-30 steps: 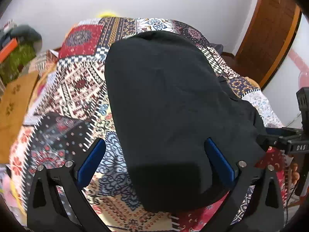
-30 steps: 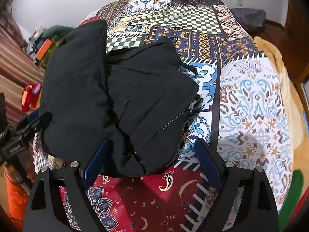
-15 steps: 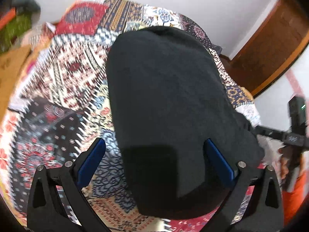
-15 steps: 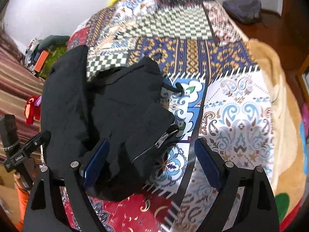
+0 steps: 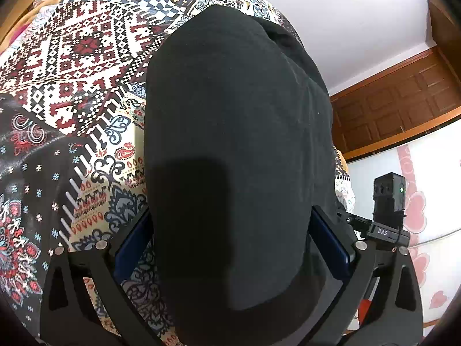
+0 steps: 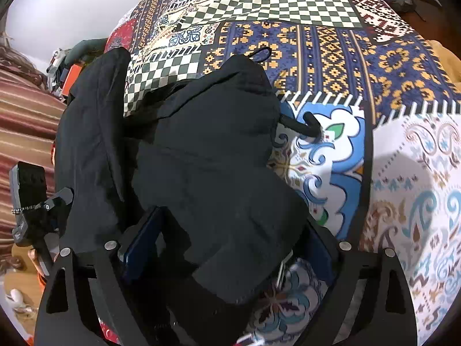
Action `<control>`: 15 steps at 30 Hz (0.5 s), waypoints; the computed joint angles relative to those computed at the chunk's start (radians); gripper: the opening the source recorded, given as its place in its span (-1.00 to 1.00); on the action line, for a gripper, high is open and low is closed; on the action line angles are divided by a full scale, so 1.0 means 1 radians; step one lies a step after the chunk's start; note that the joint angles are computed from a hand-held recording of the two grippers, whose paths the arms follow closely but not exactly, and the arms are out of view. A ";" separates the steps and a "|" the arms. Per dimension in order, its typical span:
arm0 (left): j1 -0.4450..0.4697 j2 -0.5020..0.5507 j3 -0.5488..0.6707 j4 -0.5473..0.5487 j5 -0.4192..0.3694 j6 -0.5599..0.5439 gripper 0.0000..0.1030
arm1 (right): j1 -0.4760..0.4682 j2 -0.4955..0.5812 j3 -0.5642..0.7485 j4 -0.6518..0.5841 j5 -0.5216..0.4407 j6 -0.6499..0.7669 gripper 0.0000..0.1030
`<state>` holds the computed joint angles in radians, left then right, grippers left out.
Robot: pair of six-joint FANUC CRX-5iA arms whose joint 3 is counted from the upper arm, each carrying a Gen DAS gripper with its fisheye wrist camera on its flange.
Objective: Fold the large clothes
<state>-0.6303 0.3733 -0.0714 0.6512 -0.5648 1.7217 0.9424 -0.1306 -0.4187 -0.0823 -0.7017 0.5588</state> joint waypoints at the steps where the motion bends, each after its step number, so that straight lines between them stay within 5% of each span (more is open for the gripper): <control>1: 0.000 0.003 -0.010 0.031 0.009 -0.024 1.00 | -0.004 0.004 0.005 -0.006 -0.001 0.007 0.77; 6: 0.007 0.012 -0.065 0.200 0.038 -0.143 1.00 | 0.004 0.029 0.025 0.027 -0.008 -0.001 0.68; 9: 0.010 0.007 -0.082 0.230 0.051 -0.167 1.00 | 0.007 0.025 0.026 0.008 0.017 0.033 0.22; 13: -0.004 -0.026 -0.127 0.252 0.088 -0.188 0.88 | 0.015 0.015 0.024 0.002 0.028 0.028 0.01; 15: -0.009 -0.042 -0.162 0.292 0.117 -0.220 0.77 | 0.011 0.023 0.029 0.001 0.034 0.021 -0.24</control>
